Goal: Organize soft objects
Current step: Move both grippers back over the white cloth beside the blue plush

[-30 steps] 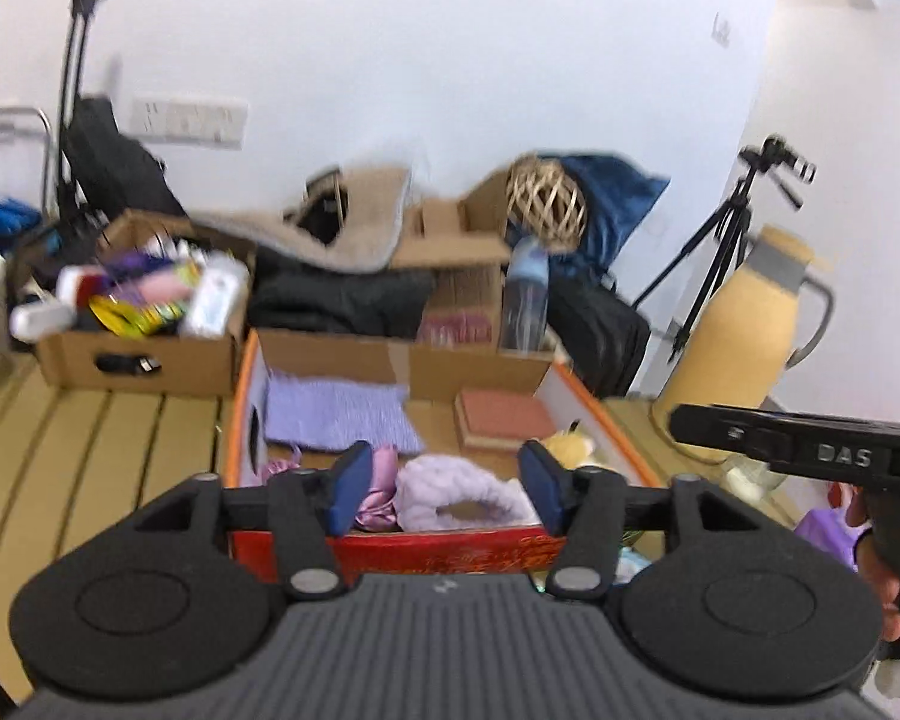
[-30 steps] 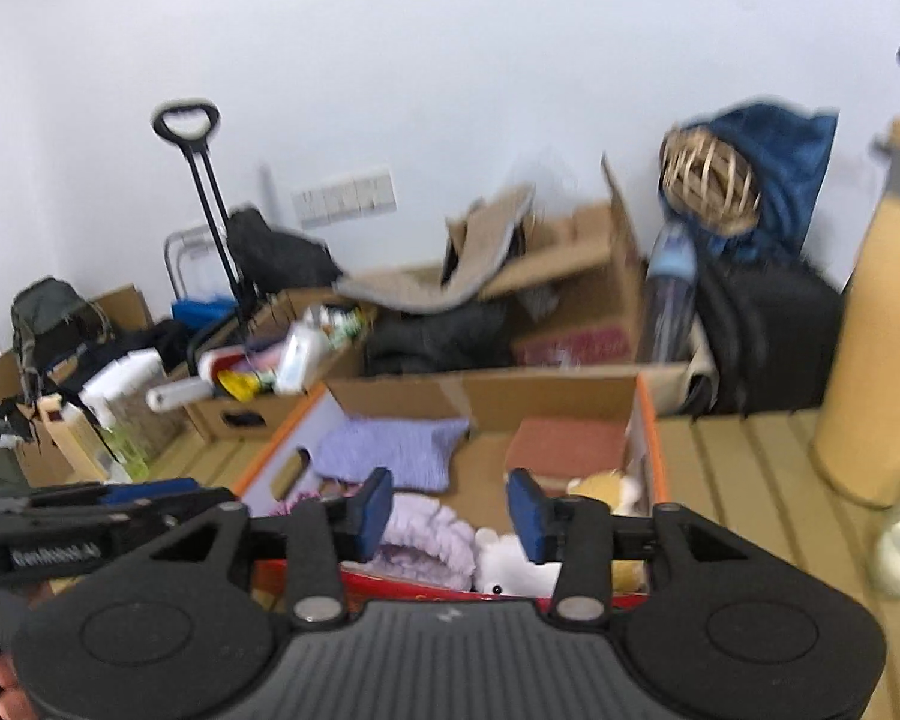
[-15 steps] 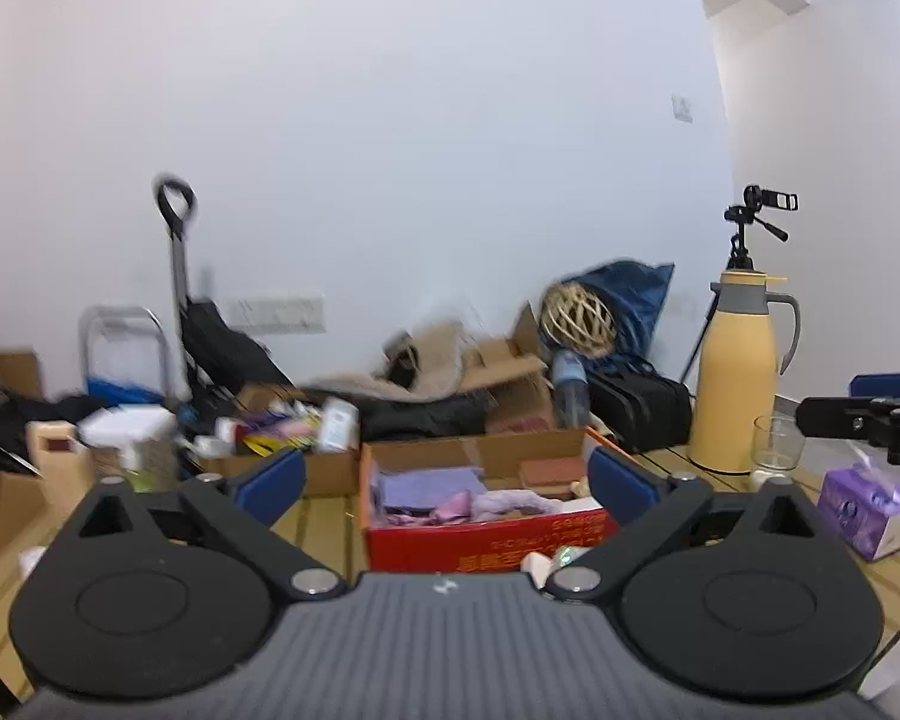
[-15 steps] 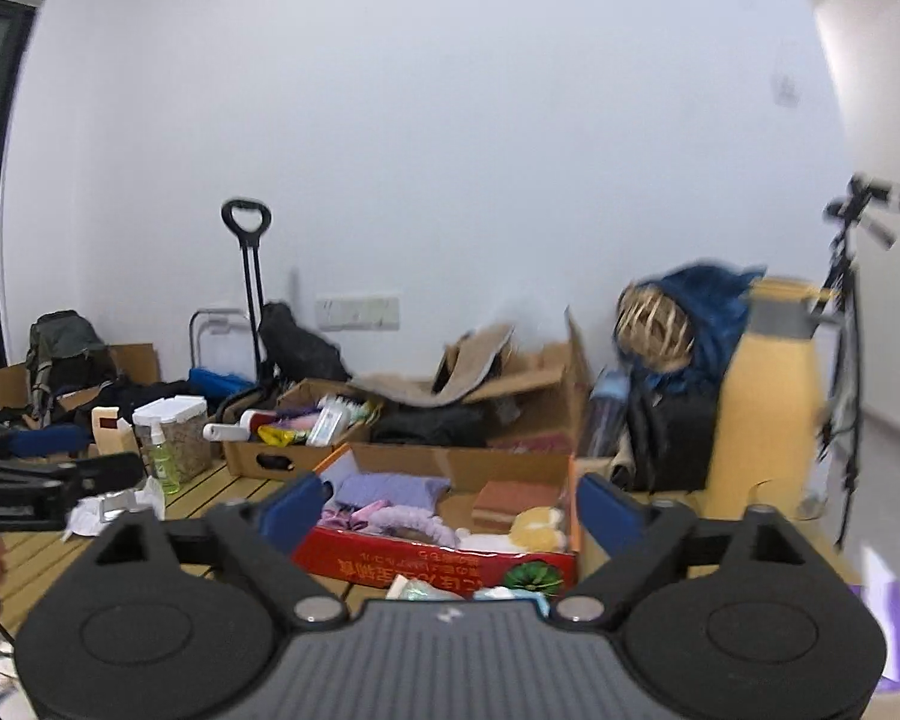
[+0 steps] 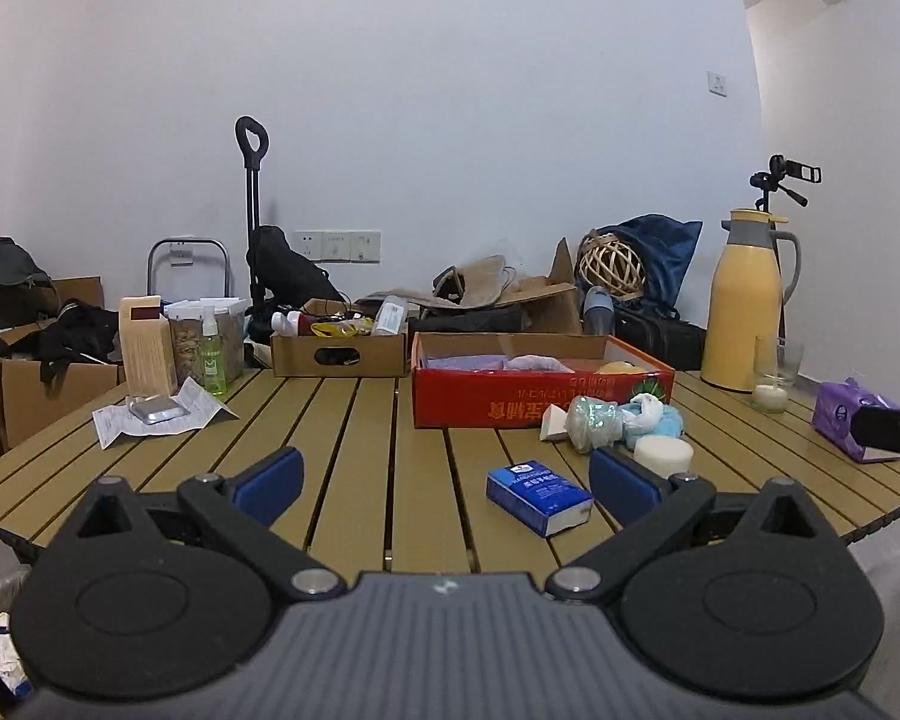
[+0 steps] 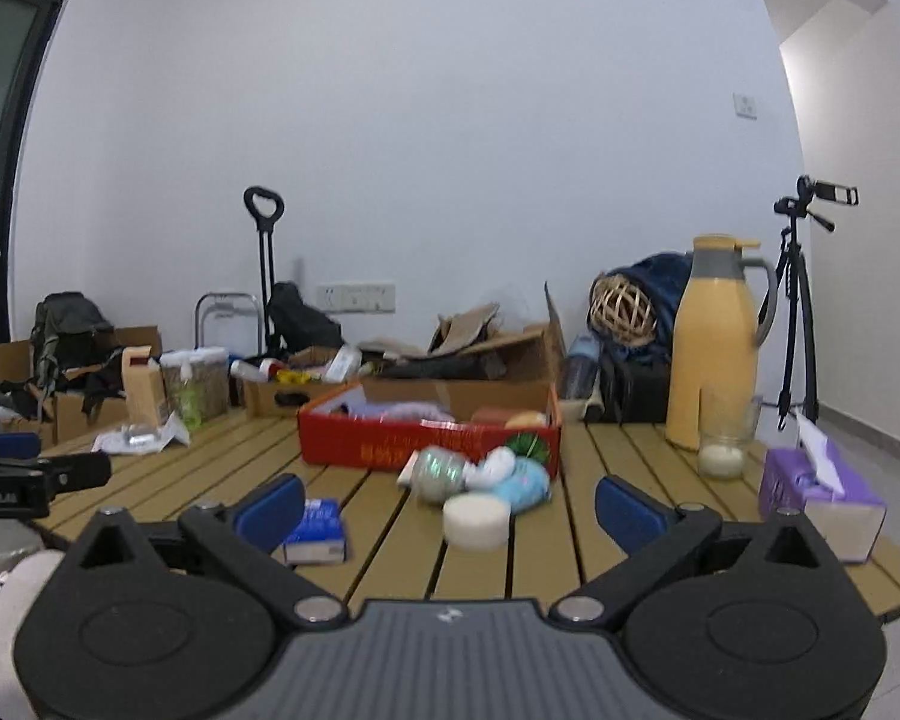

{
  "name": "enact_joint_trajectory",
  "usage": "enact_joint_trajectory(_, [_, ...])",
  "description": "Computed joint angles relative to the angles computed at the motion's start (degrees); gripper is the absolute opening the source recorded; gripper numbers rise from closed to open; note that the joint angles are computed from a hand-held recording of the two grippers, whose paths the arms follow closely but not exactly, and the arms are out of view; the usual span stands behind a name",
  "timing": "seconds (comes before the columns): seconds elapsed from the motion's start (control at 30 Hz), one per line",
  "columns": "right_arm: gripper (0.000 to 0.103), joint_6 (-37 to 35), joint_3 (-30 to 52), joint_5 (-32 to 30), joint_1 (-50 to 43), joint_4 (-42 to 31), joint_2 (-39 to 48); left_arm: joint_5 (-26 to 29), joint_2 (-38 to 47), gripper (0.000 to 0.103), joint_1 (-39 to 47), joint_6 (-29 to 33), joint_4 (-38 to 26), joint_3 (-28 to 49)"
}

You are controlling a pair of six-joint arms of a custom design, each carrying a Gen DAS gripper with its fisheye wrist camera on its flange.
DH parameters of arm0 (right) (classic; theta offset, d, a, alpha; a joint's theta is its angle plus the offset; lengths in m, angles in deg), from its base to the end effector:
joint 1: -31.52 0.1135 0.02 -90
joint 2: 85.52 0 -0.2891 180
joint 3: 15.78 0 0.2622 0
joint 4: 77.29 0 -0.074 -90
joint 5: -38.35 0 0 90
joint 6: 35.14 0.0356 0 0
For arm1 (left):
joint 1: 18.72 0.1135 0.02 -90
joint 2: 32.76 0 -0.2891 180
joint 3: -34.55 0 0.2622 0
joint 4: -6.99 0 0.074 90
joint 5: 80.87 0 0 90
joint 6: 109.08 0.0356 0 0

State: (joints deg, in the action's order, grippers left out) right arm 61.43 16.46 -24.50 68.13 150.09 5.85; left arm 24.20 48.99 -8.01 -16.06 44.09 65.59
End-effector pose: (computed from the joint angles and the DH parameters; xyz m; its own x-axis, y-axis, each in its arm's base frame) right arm 0.2223 0.1449 0.1559 -0.1821 -0.0084 -0.9832 -0.1522 0.9882 0.0197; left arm 0.2473 0.0373 0.1712 -0.2273 0.0088 -0.9738 0.0809 0.9967 -0.0099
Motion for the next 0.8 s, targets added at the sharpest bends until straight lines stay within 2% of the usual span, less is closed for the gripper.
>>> enact_joint_trajectory(0.13, [0.103, -3.2, -0.7, 5.6, 2.1, 6.2, 3.6, -1.1, 0.7, 0.103, -0.7, -0.5, -0.2, 0.9])
enact_joint_trajectory(0.23, [0.103, -3.2, -0.4, 6.0, 1.9, 7.7, 5.5, -1.4, 1.7, 0.103, -1.3, -0.2, 0.0, 1.2])
enact_joint_trajectory(0.5, [0.103, 0.8, 5.4, 0.0, -3.4, 3.9, 12.7, -2.4, 11.6, 0.103, -4.5, 0.2, -2.5, 8.1])
enact_joint_trajectory(0.63, [0.099, 2.1, 10.8, -5.0, -7.4, -0.1, 16.3, -2.7, 18.4, 0.103, -6.8, -0.4, -6.1, 16.4])
enact_joint_trajectory(0.8, [0.086, 3.3, 21.2, -12.0, -13.1, -9.4, 19.7, -2.0, 26.2, 0.1, -9.8, -1.7, -13.4, 30.5])
